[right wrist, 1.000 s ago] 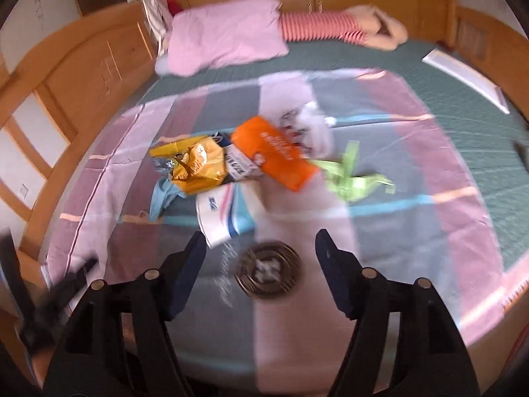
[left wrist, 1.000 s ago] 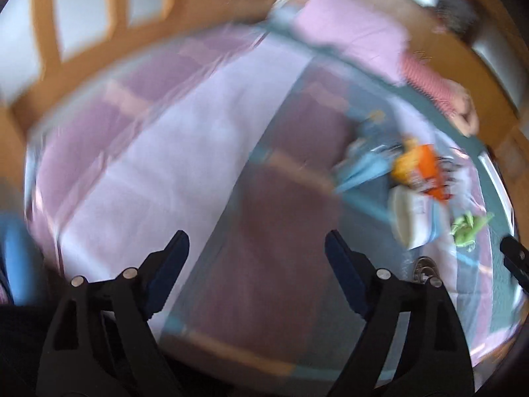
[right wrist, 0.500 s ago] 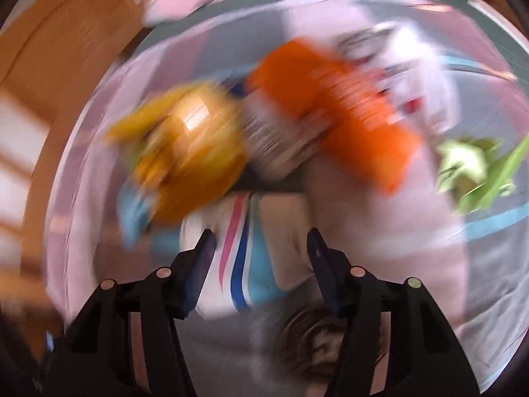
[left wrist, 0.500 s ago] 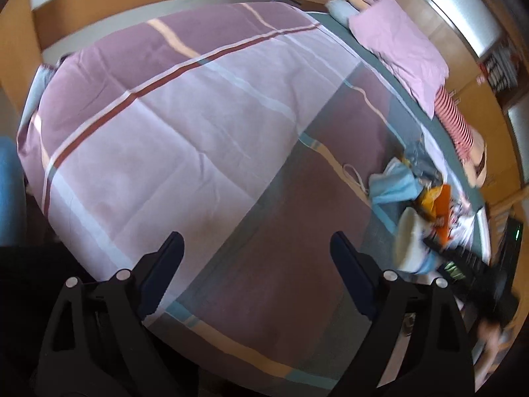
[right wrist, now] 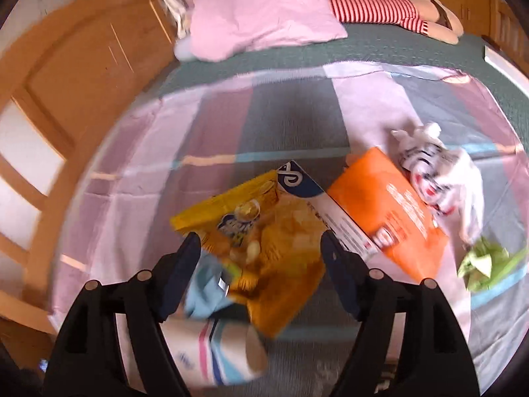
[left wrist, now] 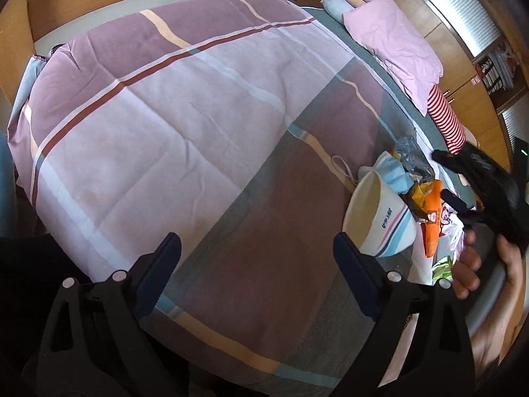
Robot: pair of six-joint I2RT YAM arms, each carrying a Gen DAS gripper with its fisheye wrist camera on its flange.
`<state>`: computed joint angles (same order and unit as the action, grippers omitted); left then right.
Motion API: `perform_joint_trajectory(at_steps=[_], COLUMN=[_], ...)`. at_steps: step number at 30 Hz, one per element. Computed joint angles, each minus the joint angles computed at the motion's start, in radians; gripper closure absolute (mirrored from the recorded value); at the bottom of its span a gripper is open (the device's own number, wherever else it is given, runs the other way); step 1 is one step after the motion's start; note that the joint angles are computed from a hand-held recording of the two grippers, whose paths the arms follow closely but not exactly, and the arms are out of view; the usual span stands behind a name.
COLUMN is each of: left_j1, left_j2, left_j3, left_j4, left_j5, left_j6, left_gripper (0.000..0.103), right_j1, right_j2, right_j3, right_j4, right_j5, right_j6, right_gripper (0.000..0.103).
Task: Collect trash
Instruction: 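Grasp the yellow chip bag with the right tool while the left reaches toward the white paper cup, then grasp the white paper cup with the left tool and lift it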
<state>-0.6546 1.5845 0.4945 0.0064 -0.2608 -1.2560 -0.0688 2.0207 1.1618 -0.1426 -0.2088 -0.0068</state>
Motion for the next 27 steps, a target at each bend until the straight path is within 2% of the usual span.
perform_joint_trajectory(at_steps=[1,2,3,4,5,8,14,18,21,24,27], left_j1=[0.006,0.014,0.016,0.018,0.018,0.013,0.009,0.01,0.005,-0.022,-0.066], left_j2=[0.003,0.002,0.001,-0.002,-0.006,-0.023,-0.039,-0.008,0.054,0.154,0.294], left_j3=[-0.001,-0.005,-0.008,-0.011,-0.016,-0.031,-0.044,-0.031,0.049,0.209,0.398], left_j4=[0.004,0.01,0.011,0.012,0.012,0.013,0.015,0.053,0.056,0.01,-0.037], left_j5=[0.004,0.009,0.009,0.007,0.001,-0.016,-0.032,0.012,0.045,0.057,0.029], left_j6=[-0.003,-0.005,-0.011,-0.02,-0.033,-0.068,-0.081,-0.029,0.057,0.214,0.387], left_gripper=[0.01,0.01,0.01,0.01,0.01,0.01,0.01,0.008,0.005,0.004,0.004], right_j1=[0.021,0.036,0.042,0.04,0.032,0.026,-0.035,-0.126,-0.221,-0.349,-0.501], right_j2=[0.023,0.031,0.044,0.045,0.044,-0.009,-0.212,-0.372,-0.482,-0.601,-0.697], right_j3=[0.019,0.017,0.012,-0.003,-0.019,-0.104,-0.268,-0.341,-0.382,-0.432,-0.47], right_j4=[-0.012,-0.018,-0.015,-0.022,-0.027,0.004,0.002,-0.027,-0.092,-0.176,-0.303], right_j5=[0.042,0.058,0.05,0.03,0.007,-0.024,-0.153,-0.22,-0.27,-0.341,-0.437], right_j6=[-0.012,-0.02,-0.024,-0.033,-0.042,-0.054,-0.094,-0.138,-0.194,-0.27,-0.394], right_gripper=[0.03,0.045,0.054,0.07,0.077,0.085,0.087,0.087,0.087,0.087,0.087])
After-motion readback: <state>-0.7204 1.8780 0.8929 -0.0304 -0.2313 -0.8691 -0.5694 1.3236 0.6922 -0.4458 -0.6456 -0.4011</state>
